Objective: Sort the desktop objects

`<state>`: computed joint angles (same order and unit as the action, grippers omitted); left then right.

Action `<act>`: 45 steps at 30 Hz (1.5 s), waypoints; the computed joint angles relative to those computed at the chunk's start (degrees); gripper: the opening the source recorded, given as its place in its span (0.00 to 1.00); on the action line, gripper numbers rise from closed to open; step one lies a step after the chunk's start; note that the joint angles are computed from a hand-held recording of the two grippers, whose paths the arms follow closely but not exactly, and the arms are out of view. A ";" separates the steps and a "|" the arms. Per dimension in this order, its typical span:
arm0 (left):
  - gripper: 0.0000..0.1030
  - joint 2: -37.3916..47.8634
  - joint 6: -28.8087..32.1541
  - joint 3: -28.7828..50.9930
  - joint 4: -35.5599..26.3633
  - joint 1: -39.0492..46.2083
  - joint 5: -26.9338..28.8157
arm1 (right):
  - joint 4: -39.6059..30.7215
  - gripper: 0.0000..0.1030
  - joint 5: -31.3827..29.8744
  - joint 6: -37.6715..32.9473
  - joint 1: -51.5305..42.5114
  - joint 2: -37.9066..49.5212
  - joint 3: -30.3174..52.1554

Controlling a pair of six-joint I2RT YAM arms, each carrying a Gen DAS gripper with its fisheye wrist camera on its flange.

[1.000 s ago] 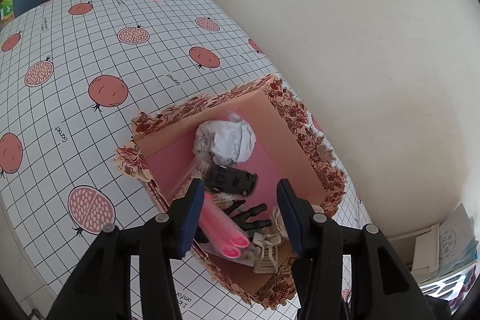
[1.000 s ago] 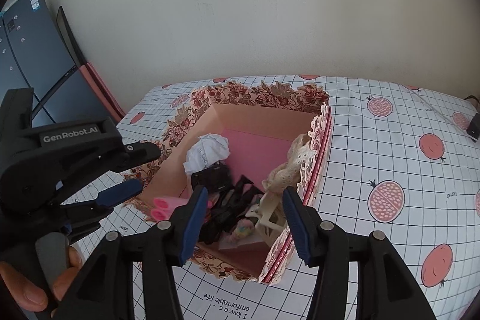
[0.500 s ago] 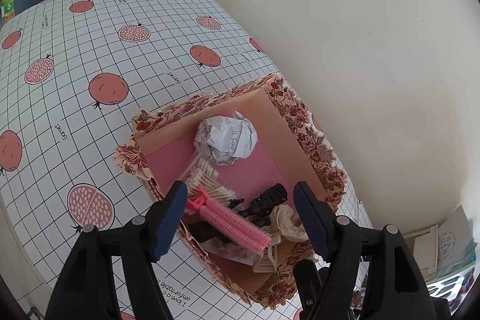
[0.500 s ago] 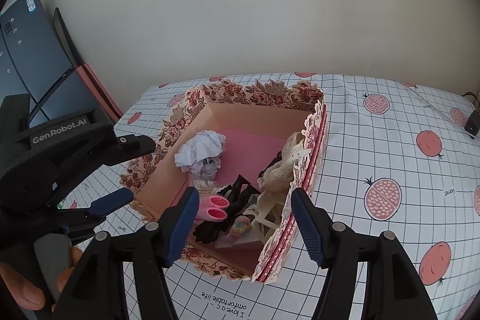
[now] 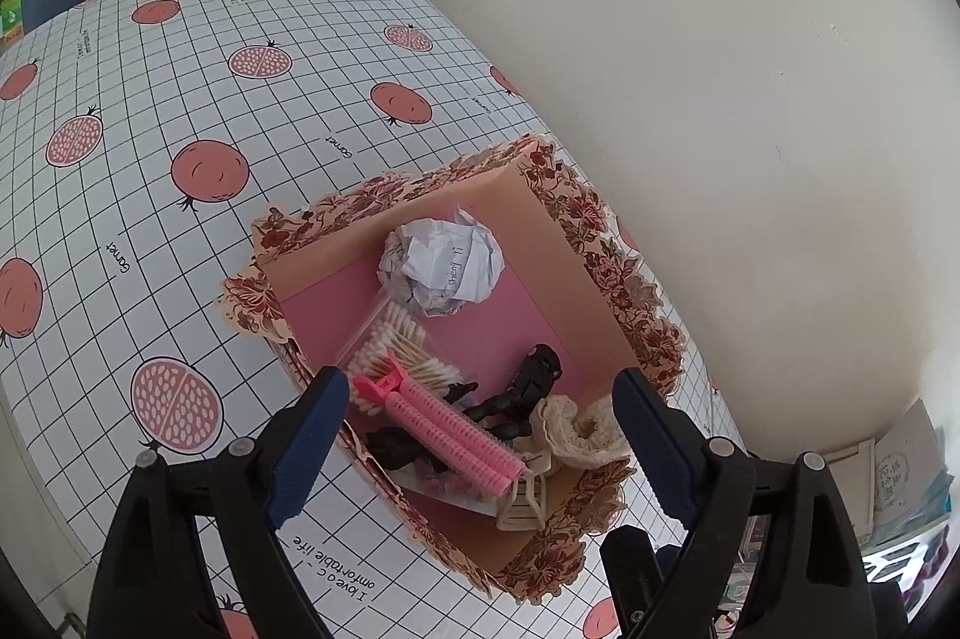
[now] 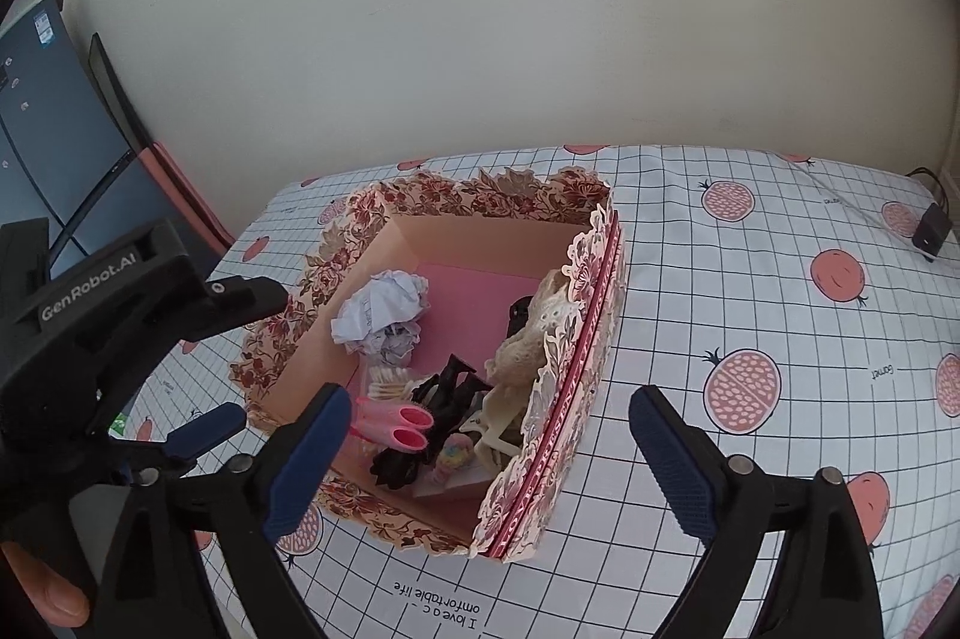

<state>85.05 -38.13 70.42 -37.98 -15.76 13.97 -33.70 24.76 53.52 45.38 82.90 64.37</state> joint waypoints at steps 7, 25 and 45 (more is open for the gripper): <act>0.91 -0.17 -0.23 0.84 -1.22 -1.34 -1.66 | -4.33 1.00 0.36 0.45 -0.33 -0.16 1.21; 1.00 -0.28 1.03 2.11 -4.07 -3.88 -4.26 | -10.67 1.00 2.67 1.04 -1.18 -4.43 0.65; 1.00 -3.58 1.09 3.51 -11.48 -8.61 -11.01 | -23.63 1.00 9.06 5.10 2.02 -12.72 1.01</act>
